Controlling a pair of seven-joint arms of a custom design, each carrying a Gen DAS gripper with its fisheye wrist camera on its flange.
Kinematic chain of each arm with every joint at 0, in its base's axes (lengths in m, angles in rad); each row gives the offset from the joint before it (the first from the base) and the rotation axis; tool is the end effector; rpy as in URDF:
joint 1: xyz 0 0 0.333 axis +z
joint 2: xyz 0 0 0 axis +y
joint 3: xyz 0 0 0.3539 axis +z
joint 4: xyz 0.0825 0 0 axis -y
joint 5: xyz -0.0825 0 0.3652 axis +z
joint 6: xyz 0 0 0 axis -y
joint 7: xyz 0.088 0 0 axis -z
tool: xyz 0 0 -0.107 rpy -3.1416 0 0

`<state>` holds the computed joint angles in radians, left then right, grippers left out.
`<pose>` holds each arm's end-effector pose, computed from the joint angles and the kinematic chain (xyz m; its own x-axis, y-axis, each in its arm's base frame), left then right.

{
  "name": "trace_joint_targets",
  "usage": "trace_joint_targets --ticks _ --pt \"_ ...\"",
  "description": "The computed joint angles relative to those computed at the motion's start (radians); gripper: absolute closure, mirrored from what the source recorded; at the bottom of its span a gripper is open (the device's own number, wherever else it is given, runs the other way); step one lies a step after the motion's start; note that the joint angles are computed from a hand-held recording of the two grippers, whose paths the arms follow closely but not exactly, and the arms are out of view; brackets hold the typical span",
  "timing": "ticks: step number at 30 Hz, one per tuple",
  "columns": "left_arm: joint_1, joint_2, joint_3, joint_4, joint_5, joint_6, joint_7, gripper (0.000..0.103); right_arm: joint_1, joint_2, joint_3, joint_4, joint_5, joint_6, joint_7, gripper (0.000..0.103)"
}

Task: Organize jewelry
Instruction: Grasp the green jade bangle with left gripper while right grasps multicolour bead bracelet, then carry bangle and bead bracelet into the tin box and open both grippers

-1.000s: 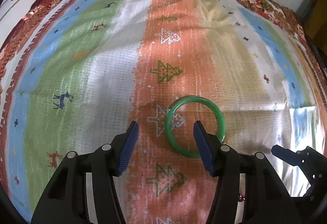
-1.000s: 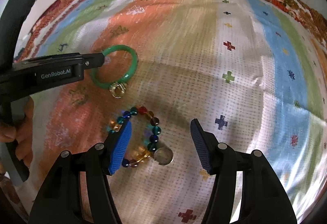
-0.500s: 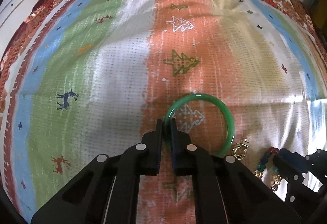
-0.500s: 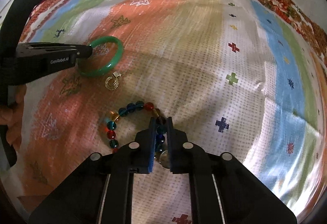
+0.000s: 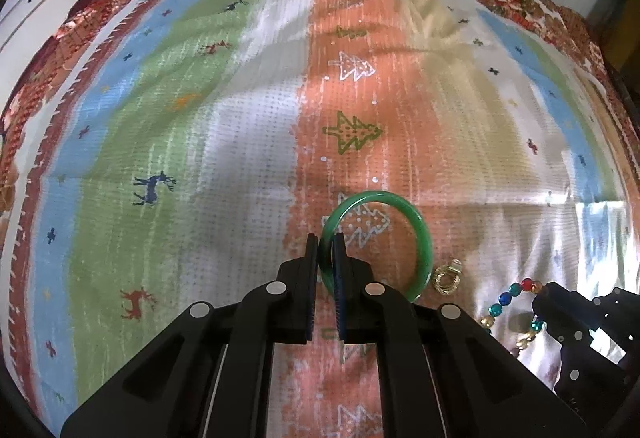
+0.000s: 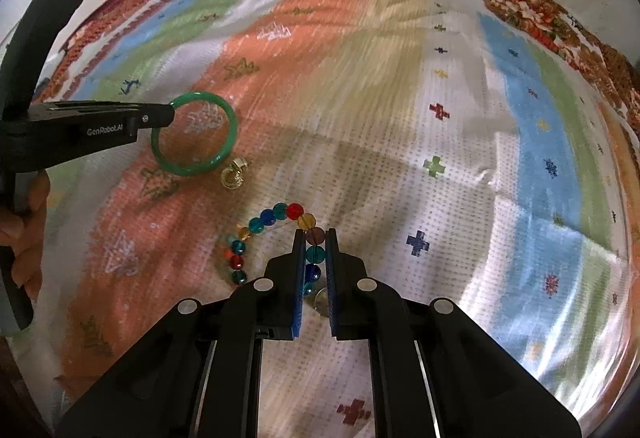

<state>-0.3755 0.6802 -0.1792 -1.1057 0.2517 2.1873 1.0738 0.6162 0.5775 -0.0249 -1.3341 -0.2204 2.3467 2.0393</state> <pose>0.6949 -0.3615 0.5000 -0.1126 -0.9912 0.0703 -0.9091 0.0742 -0.4099 0.6292 0.4247 0.4807 0.2440 -0.9697 0.0134 -0.8600 -0.2228 -0.4591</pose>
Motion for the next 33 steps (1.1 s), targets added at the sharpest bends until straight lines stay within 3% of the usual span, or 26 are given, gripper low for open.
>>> trace_joint_targets --ticks 33 --pt "0.032 -0.238 -0.040 -0.313 -0.012 0.167 -0.047 0.096 0.015 -0.175 0.016 -0.194 -0.095 0.115 0.138 0.093"
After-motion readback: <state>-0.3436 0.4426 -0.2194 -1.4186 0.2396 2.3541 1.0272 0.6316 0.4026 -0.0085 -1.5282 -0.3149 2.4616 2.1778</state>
